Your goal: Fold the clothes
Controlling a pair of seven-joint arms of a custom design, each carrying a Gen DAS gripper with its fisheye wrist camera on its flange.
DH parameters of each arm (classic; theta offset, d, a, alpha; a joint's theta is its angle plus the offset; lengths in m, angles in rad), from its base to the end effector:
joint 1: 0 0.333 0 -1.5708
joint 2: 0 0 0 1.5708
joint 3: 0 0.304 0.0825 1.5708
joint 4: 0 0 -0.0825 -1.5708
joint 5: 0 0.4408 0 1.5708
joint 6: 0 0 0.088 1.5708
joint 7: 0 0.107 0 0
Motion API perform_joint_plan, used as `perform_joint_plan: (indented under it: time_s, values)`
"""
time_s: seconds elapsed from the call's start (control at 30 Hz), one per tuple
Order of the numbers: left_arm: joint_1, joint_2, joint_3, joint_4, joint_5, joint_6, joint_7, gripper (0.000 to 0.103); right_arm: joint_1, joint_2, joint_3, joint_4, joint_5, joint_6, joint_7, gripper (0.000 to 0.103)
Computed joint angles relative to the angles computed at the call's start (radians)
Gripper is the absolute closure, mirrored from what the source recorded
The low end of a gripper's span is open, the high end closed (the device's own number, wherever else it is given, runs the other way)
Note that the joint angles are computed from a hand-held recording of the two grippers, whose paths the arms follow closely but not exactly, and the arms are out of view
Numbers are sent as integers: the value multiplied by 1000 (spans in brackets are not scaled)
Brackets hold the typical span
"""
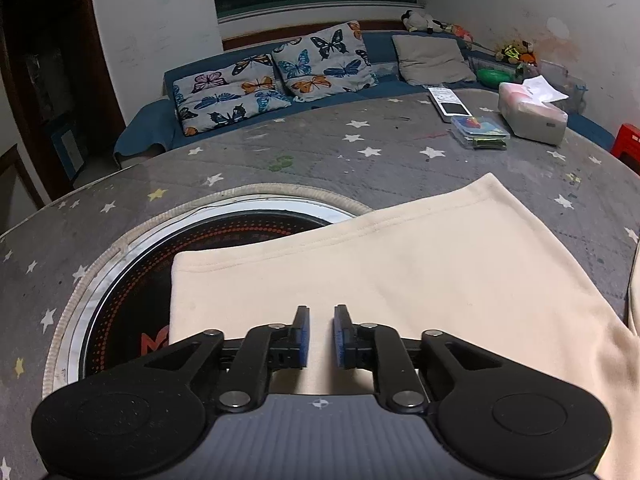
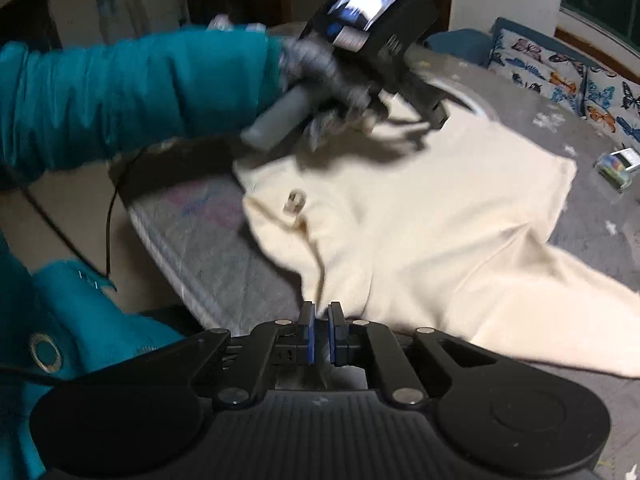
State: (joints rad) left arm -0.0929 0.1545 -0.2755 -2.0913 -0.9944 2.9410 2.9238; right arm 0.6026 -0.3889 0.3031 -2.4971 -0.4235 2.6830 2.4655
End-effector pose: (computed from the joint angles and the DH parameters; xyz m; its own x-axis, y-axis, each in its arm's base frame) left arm 0.6190 -0.1771 0.3622 -0.6702 -0.7343 -0.1076 -0.4568 0.5224 -0.7200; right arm 0.3068 0.4135 0.4360 0.3588 -0.9324 -0.0442 -0.7467 -0.2583 -0.6130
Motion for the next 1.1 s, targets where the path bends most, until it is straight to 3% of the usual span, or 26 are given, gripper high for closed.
perform_joint_plan:
  time_s: [0.17, 0.23, 0.3, 0.43, 0.67, 0.77, 0.97, 1.03, 1.1]
  values:
    - [3, -12, 4, -10, -6, -11, -7, 84, -108, -20, 63, 10, -159, -14, 151, 91]
    - [4, -29, 5, -24, -27, -19, 9, 84, -145, -7, 76, 15, -222, -25, 226, 83]
    - [8, -62, 8, -47, -82, -46, 54, 84, -169, 12, 79, 21, -276, -43, 294, 82]
    - [-9, -161, 46, -126, -235, -123, 215, 84, -162, 23, 48, -2, -297, -64, 388, 82]
    - [-67, -328, 137, -291, -307, -247, 314, 83, -153, -123, 48, -126, -284, -85, 530, 73]
    - [-91, -379, 159, -349, -325, -268, 347, 83, -164, -214, 63, -186, -276, -161, 606, 72]
    - [-123, -450, 189, -427, -355, -279, 389, 77, -180, -337, 83, -264, -260, -448, 729, 69]
    - [-129, -460, 194, -441, -354, -282, 394, 77, -182, -364, 75, -289, -262, -506, 771, 69]
    - [-133, -467, 197, -453, -353, -279, 398, 77, -184, -399, 54, -327, -270, -507, 816, 69]
